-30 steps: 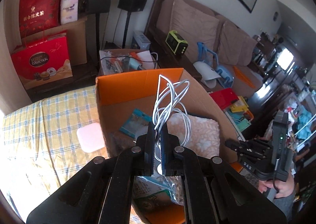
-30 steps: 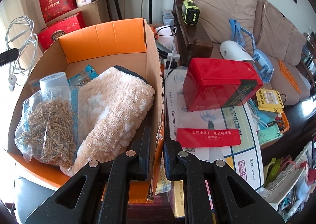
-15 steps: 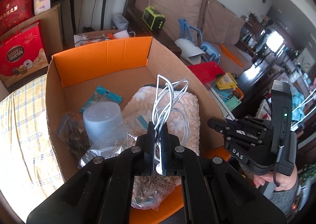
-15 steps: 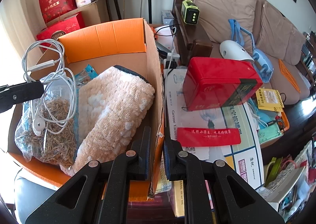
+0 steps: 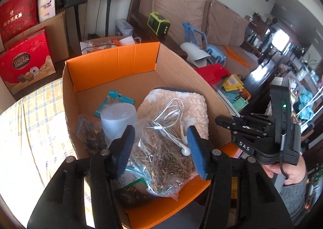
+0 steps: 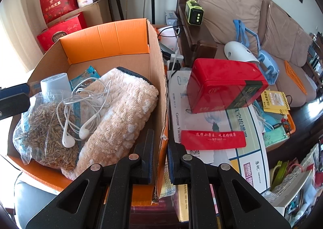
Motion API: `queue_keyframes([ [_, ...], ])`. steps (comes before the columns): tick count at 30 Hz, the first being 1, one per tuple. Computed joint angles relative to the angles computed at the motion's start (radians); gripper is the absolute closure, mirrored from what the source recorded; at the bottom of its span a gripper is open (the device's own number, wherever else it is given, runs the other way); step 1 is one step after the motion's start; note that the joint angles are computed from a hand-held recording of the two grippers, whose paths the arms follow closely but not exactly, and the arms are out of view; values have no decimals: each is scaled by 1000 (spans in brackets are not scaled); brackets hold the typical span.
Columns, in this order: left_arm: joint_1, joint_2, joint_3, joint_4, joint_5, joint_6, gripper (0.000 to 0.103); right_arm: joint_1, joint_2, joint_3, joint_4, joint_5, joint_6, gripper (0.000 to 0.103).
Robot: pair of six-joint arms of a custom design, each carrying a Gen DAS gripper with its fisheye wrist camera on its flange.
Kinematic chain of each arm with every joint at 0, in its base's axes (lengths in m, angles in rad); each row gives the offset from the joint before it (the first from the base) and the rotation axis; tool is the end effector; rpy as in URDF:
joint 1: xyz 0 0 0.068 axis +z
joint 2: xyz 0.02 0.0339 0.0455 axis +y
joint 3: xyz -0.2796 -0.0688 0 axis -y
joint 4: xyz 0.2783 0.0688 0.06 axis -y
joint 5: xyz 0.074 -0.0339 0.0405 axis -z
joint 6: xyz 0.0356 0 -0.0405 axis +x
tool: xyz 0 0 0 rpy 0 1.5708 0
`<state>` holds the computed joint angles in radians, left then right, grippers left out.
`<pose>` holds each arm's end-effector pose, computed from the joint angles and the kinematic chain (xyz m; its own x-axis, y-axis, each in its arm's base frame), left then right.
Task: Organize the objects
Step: 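Carry the earphones into the box and open the left gripper, then move the left gripper to the white square case and grasp it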
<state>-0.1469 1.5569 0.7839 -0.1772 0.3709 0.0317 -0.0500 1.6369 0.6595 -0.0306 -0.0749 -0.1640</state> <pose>0.3142 -0.0595 0.1545 -0.7934 0.1473 -0.5906 0.3703 0.8869 -0.2763 0.3020 -0.0124 0.1027 -0.8350 -0.1212 -0.5367 -0.1281 0.9915 -0.0247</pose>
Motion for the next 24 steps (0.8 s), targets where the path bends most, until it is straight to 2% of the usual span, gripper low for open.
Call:
queue_keyframes([
  [2,35,-14,3,-14,39,13,48,1,-1,0,0,1,0,91],
  [3,53,-21,4,-20,63,23,42,0,0,-1,2,1,0,91],
  [5,88,-41,1,-25,89,39,37,0,0,-1,2,1,0,91],
  [10,153,-55,12,-30,71,42,37,1,1,1,0,3,0,91],
  [14,208,-39,21,-13,22,48,37,1,1,0,2,2,0,91],
  [17,231,-26,14,39,-106,46,37,2,1,0,2,4,0,91],
  [19,257,-5,13,68,-159,44,37,0,0,-2,4,3,-2,91],
  [22,321,64,47,70,-134,30,36,-2,3,-1,5,2,-2,91],
  [24,354,121,79,62,-128,17,30,-2,4,-1,6,2,-2,91],
])
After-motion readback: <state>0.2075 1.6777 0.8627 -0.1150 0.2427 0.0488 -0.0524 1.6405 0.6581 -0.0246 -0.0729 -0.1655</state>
